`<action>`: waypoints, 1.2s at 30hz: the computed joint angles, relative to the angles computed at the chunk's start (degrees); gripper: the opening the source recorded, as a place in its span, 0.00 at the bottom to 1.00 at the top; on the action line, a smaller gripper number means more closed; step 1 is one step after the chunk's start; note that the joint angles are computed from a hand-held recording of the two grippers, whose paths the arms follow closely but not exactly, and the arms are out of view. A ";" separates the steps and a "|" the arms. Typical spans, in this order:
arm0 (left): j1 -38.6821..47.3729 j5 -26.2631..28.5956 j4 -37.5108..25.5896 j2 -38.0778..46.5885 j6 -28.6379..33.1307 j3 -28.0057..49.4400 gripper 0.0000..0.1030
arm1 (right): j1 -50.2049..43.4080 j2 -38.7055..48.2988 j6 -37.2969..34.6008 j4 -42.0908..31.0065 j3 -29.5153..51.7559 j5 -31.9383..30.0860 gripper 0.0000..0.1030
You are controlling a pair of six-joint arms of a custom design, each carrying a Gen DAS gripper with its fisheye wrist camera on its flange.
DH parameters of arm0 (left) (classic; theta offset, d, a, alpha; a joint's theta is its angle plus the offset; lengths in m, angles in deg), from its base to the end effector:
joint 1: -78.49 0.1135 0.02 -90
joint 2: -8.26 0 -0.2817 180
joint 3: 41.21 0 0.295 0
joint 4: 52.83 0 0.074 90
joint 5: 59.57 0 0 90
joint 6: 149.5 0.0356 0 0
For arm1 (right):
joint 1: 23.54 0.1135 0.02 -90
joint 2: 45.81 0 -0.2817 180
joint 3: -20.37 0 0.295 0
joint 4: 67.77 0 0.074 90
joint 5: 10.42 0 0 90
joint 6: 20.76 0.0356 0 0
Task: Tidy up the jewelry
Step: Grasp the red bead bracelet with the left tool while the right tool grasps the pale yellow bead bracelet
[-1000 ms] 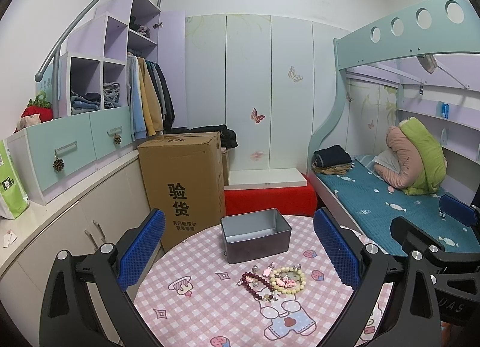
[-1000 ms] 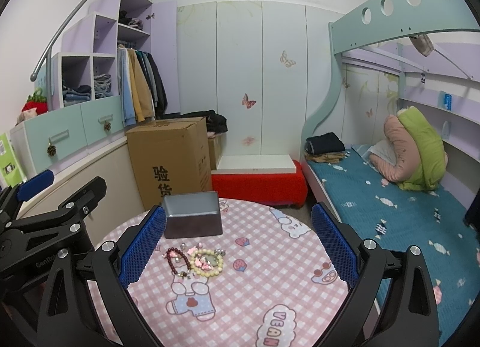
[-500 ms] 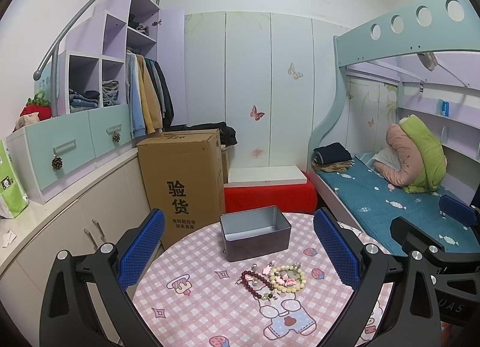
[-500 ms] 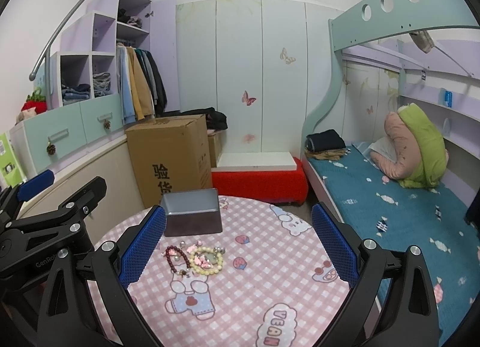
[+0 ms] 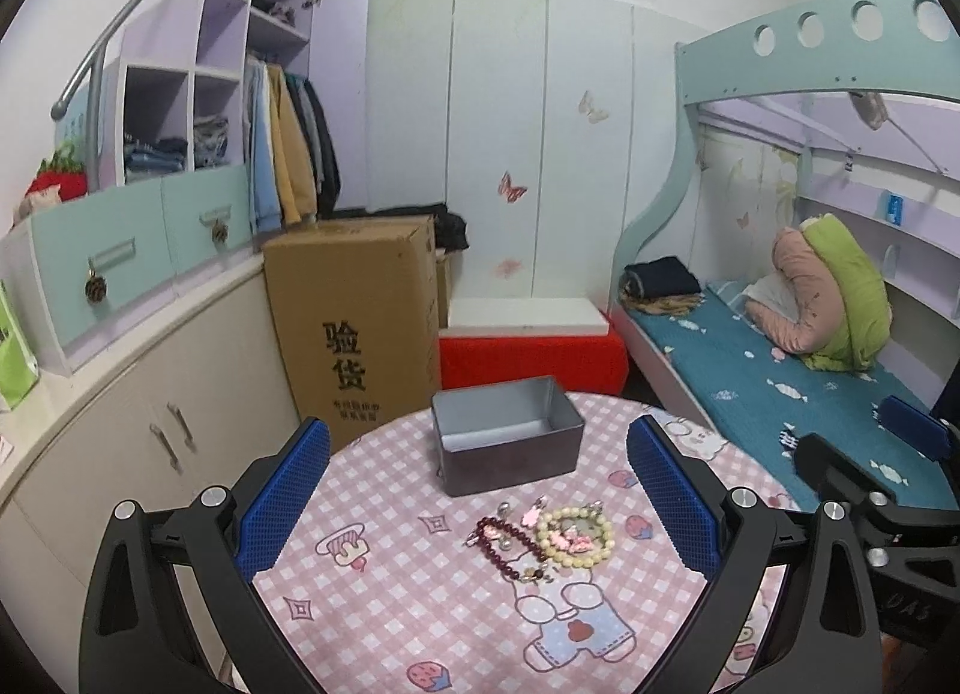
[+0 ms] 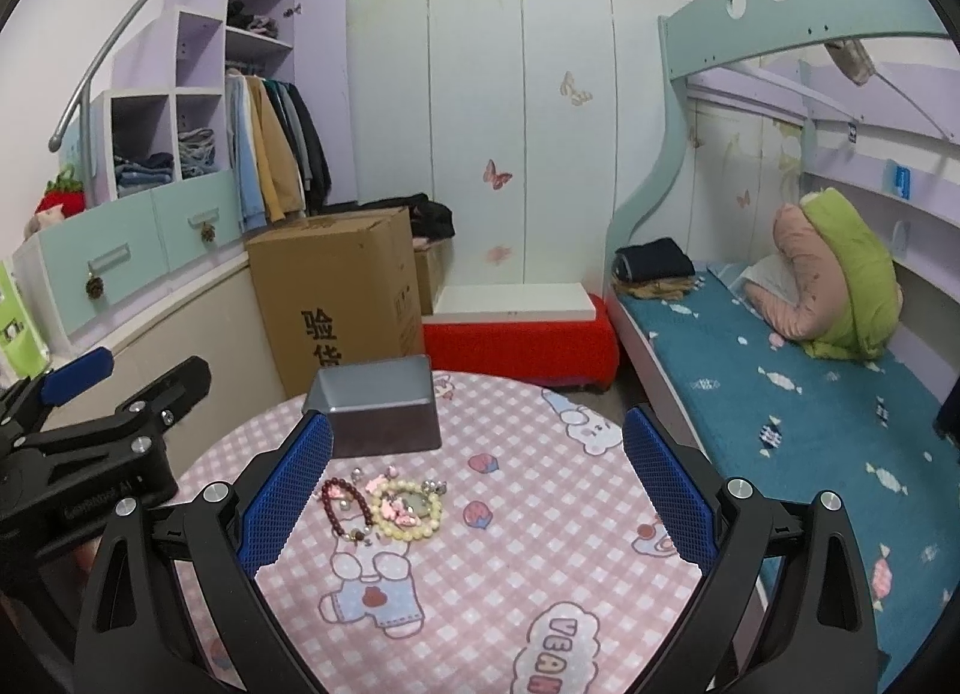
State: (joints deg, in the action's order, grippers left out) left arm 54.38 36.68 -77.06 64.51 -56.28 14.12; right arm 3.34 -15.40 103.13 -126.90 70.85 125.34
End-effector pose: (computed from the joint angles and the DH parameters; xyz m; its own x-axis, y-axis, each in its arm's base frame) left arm 0.2334 -0.1087 0.2965 -0.3594 0.2220 -0.9064 0.5170 0.8560 0.0047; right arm 0.1283 0.0364 0.2950 -0.3658 0.2507 -0.8963 0.4634 0.8842 0.0582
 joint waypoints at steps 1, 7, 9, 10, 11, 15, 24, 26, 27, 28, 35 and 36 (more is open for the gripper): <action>0.24 -0.03 -0.15 1.10 -0.01 0.47 0.93 | -2.25 -0.17 -1.08 1.25 -0.95 -2.10 0.92; 2.31 -0.07 -2.50 13.96 0.31 5.51 0.93 | -16.36 1.79 -7.27 8.68 -5.43 -15.19 0.92; 3.02 -0.03 -2.85 18.03 0.15 6.84 0.93 | -20.30 2.95 -8.85 10.98 -7.04 -18.97 0.92; 3.15 -0.66 -3.45 21.37 -0.35 7.97 0.93 | -22.61 4.33 -9.59 12.63 -8.06 -21.33 0.92; 3.13 -0.87 -3.72 23.02 -0.64 8.43 0.93 | -24.45 5.25 -10.32 14.01 -8.91 -23.20 0.92; 2.36 -0.78 -6.55 32.83 -1.59 12.16 0.93 | -29.81 11.06 -12.44 19.16 -11.02 -29.06 0.92; -1.51 -8.75 -6.08 42.84 -1.23 15.73 0.93 | -36.07 23.01 -15.06 27.83 -12.55 -36.41 0.92; -1.40 -9.35 -5.98 43.51 -1.21 16.12 0.94 | -36.24 25.22 -15.38 29.33 -12.34 -37.30 0.92; -1.16 -9.32 -5.52 43.48 -1.21 15.95 0.94 | -36.09 26.27 -15.50 30.14 -12.24 -37.60 0.92; -1.02 -9.53 -5.52 43.76 -1.21 16.28 0.93 | -35.76 27.14 -15.57 30.90 -12.24 -37.77 0.92; 2.48 -5.67 -6.24 43.61 0.03 16.66 0.74 | -34.20 34.44 -17.24 34.31 -9.83 -39.58 0.92; 3.37 -3.63 -6.63 43.51 0.54 16.76 0.63 | -34.03 35.44 -17.22 34.68 -9.42 -39.79 0.92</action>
